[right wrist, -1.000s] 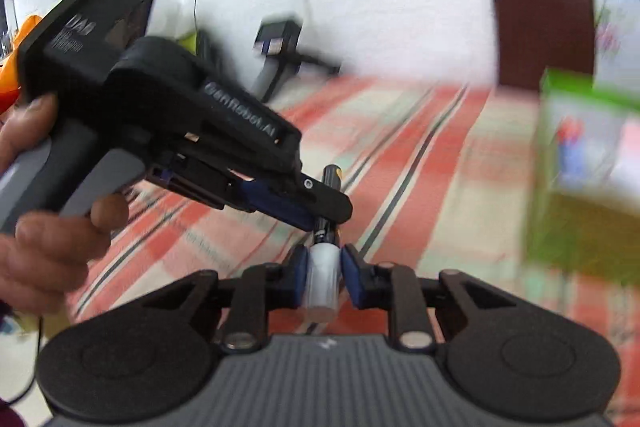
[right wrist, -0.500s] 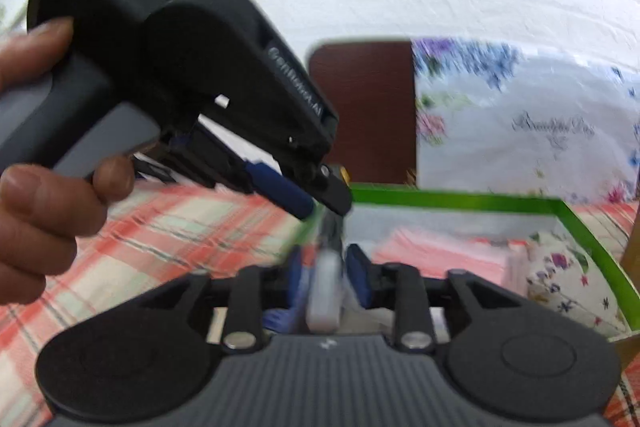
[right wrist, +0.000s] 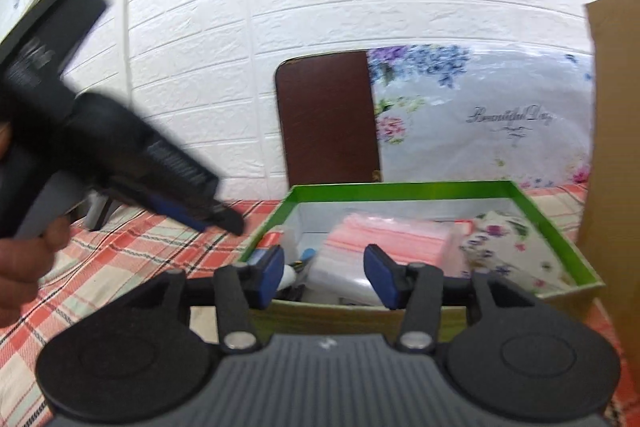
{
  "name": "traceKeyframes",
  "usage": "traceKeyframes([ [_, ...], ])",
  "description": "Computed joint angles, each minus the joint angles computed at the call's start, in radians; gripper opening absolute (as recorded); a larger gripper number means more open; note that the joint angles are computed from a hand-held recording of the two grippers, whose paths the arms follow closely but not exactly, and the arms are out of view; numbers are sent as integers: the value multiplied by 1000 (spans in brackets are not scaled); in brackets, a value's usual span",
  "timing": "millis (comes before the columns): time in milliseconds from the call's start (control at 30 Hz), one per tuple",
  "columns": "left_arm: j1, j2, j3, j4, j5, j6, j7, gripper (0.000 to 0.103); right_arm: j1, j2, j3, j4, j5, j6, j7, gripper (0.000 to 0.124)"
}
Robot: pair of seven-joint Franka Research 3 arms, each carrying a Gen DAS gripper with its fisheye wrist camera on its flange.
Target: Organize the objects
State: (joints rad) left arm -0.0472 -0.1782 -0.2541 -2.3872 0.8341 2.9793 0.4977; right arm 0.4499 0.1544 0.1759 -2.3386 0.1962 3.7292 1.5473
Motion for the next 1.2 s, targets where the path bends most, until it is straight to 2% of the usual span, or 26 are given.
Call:
traceKeyframes([
  [67, 10, -35, -12, -30, 26, -11, -34, 47, -6, -25, -2, -20, 11, -18, 16, 49],
  [200, 49, -105, -62, -84, 119, -44, -142, 57, -9, -80, -9, -70, 34, -30, 34, 54],
  [267, 61, -138, -81, -107, 167, -61, -187, 67, -7, -112, -10, -101, 46, -35, 42, 56],
  [400, 55, -189, -95, -150, 203, -86, -248, 83, -12, -172, -21, -153, -18, -59, 130, 59],
  [467, 50, -213, -96, -172, 207, -89, -270, 93, -10, -197, -26, -171, -33, -69, 158, 72],
  [533, 49, -237, -109, -191, 215, -104, -294, 98, -2, -216, -18, -184, 7, -65, 136, 85],
  [633, 29, -258, -105, -214, 201, -116, -287, 103, 8, -239, -8, -195, 62, -67, 96, 92],
  [933, 14, -304, -124, -232, 173, -166, -288, 103, 21, -266, -10, -193, 99, -77, 72, 103],
  [1067, 11, -317, -149, -223, 182, -228, -309, 103, 24, -275, -10, -194, 109, -89, 65, 103],
  [1200, -11, -318, -154, -212, 190, -285, -310, 103, 29, -278, -31, -196, 60, -99, 108, 103],
])
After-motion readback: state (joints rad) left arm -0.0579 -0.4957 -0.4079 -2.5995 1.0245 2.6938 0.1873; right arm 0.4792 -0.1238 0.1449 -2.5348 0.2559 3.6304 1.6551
